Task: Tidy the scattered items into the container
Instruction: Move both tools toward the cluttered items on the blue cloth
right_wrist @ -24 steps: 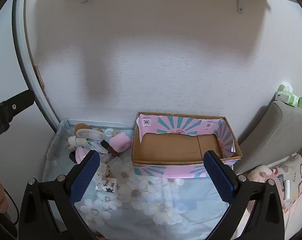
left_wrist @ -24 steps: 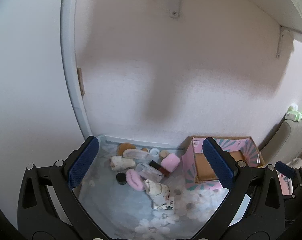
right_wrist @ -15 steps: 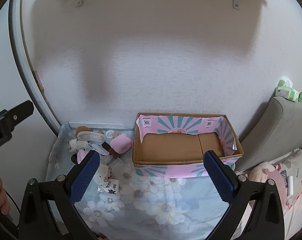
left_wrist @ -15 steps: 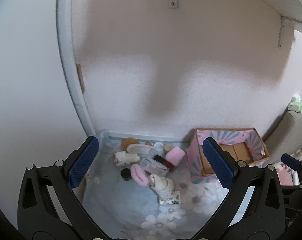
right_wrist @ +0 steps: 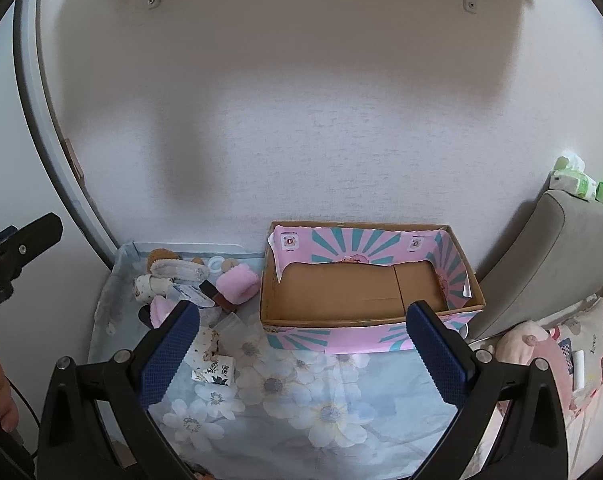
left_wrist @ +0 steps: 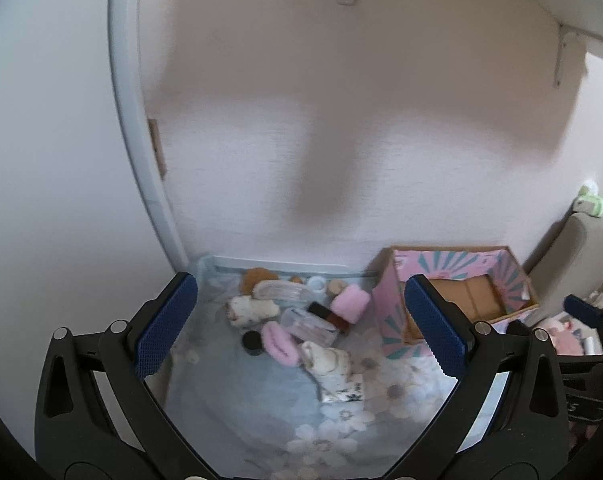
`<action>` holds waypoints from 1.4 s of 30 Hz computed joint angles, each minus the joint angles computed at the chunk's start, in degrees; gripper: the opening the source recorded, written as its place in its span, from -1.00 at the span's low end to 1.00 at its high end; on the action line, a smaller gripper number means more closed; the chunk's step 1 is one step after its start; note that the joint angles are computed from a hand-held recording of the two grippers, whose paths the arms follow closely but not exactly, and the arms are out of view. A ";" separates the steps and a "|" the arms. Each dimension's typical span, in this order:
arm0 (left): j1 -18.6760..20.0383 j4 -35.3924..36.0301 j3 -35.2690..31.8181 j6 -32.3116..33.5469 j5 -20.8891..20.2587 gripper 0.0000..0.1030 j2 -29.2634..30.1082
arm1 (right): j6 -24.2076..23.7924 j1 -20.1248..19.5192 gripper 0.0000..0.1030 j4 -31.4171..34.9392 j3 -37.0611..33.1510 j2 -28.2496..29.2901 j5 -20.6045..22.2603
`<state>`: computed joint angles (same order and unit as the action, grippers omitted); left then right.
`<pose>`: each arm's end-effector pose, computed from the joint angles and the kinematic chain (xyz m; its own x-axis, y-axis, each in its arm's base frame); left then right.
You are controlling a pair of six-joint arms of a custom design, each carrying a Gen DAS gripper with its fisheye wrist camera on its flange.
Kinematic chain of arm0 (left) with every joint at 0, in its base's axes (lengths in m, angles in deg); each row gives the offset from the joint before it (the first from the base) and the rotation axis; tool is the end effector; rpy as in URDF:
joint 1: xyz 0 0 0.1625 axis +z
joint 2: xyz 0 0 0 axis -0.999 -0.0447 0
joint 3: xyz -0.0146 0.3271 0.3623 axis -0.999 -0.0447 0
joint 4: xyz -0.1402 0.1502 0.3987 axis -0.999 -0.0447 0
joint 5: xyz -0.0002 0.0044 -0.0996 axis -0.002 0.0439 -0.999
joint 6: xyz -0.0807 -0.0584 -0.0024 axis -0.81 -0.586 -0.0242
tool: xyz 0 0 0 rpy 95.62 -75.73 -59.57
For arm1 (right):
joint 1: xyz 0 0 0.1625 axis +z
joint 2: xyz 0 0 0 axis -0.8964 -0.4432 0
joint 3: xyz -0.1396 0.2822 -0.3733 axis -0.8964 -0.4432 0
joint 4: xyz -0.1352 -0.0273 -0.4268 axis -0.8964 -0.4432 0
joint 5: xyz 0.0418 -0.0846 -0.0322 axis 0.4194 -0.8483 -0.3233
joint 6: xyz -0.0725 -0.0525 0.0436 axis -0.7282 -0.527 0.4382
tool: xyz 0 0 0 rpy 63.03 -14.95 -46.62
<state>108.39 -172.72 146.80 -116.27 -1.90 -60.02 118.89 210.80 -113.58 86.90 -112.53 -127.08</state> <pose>-0.2545 -0.3273 0.4333 -0.7252 0.2069 -0.6567 0.6165 0.6197 -0.4856 0.4580 -0.2445 0.1501 -0.6949 0.2475 0.6752 -0.3556 0.6978 -0.6218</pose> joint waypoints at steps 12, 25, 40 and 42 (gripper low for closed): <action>0.89 -3.83 1.00 3.52 0.75 1.00 -0.88 | -2.60 -0.72 0.99 -4.50 0.84 0.26 1.30; 1.49 -5.07 1.37 4.81 0.63 1.00 -2.23 | -6.30 -1.05 0.99 -8.99 1.74 0.71 0.74; 2.32 0.05 0.52 1.73 2.99 1.00 -2.78 | -8.07 -1.11 0.99 -10.35 1.21 1.32 0.46; 2.34 -0.54 0.59 2.02 3.16 1.00 -2.78 | -7.94 -1.14 0.99 -10.32 1.26 1.24 0.53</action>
<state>110.73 -173.26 147.39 -114.25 1.26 -62.80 110.95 209.66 -123.90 88.17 -111.29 -126.55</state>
